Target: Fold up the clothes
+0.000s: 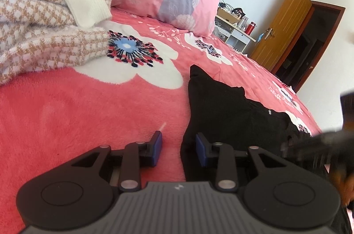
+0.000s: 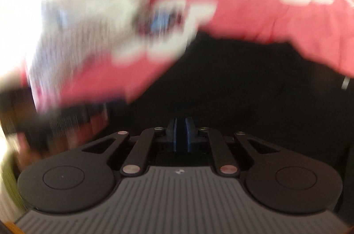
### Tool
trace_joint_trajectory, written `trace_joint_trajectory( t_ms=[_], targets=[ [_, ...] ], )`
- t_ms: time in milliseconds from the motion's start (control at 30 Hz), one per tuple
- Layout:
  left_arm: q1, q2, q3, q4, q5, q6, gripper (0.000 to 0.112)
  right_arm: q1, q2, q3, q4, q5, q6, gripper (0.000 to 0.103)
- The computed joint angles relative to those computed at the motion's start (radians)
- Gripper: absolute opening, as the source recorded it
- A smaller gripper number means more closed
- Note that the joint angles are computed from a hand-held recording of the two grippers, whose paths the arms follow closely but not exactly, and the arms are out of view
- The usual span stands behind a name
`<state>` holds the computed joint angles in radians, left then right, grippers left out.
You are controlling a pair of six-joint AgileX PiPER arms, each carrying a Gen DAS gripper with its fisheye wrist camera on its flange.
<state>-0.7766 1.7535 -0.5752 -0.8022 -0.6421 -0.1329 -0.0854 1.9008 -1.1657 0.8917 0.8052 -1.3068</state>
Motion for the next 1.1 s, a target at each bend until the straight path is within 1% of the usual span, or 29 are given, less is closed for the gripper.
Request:
trace_joint_trajectory(
  t_ms=[67,100,167,233,267,300,333,433,467,533,633,667,733,800,833,867,900,967,1033,1100],
  targets=[
    [0.0,-0.001,0.0,0.001,0.0,-0.002,0.034,-0.012,-0.03,0.048,-0.005,-0.009,-0.043,0.007],
    [0.001,-0.001,0.0,0.001,0.001,-0.002,0.034,-0.018,-0.04,0.05,-0.031,0.005,-0.026,0.007],
    [0.001,-0.002,-0.001,-0.001,0.003,0.001,0.034,-0.026,-0.038,-0.007,-0.105,0.074,0.071,0.009],
    [0.002,-0.002,-0.002,-0.001,0.004,0.001,0.034,-0.021,-0.044,-0.041,-0.097,0.078,0.094,0.009],
    [0.0,-0.001,-0.002,-0.005,0.003,0.004,0.035,-0.016,-0.044,-0.059,-0.079,0.07,0.1,0.009],
    [0.0,-0.001,-0.003,-0.005,0.004,0.004,0.035,-0.004,-0.035,-0.077,-0.031,0.044,0.096,0.009],
    [0.0,-0.001,-0.003,-0.004,0.003,0.003,0.034,0.007,-0.011,-0.108,0.025,0.023,0.1,0.01],
    [0.002,0.001,-0.001,0.006,0.0,-0.008,0.034,0.054,0.145,-0.291,0.119,0.024,0.175,0.01],
    [0.003,0.002,0.001,0.012,-0.002,-0.014,0.035,0.071,0.204,-0.366,0.126,0.029,0.215,0.01],
    [0.008,0.004,0.006,0.033,-0.006,-0.035,0.035,0.107,0.339,-0.556,0.06,0.064,0.344,0.01],
    [0.022,0.007,0.02,0.094,-0.02,-0.093,0.035,0.157,0.497,-0.771,-0.042,0.003,0.525,0.009],
    [0.024,0.008,0.022,0.104,-0.023,-0.103,0.035,0.154,0.518,-0.799,-0.024,-0.018,0.545,0.009],
    [0.028,0.01,0.027,0.124,-0.029,-0.124,0.035,0.148,0.528,-0.812,-0.017,-0.098,0.59,0.01],
    [0.033,0.012,0.034,0.148,-0.038,-0.149,0.035,0.125,0.513,-0.796,0.01,-0.143,0.623,0.012],
    [0.037,0.013,0.037,0.161,-0.041,-0.162,0.035,0.103,0.494,-0.772,0.044,-0.145,0.619,0.012],
    [0.039,0.013,0.039,0.17,-0.043,-0.171,0.035,0.068,0.458,-0.726,0.105,-0.117,0.579,0.012],
    [0.041,0.013,0.041,0.176,-0.045,-0.178,0.035,0.028,0.411,-0.668,0.165,-0.073,0.521,0.012],
    [0.041,0.011,0.043,0.178,-0.046,-0.181,0.035,-0.068,0.274,-0.498,0.25,0.026,0.397,0.012],
    [0.039,0.009,0.042,0.173,-0.043,-0.173,0.036,-0.188,0.135,-0.343,0.283,0.154,0.312,0.012],
    [0.031,0.001,0.033,0.147,-0.025,-0.135,0.04,-0.353,-0.028,-0.169,0.28,0.308,0.24,0.015]
  ],
)
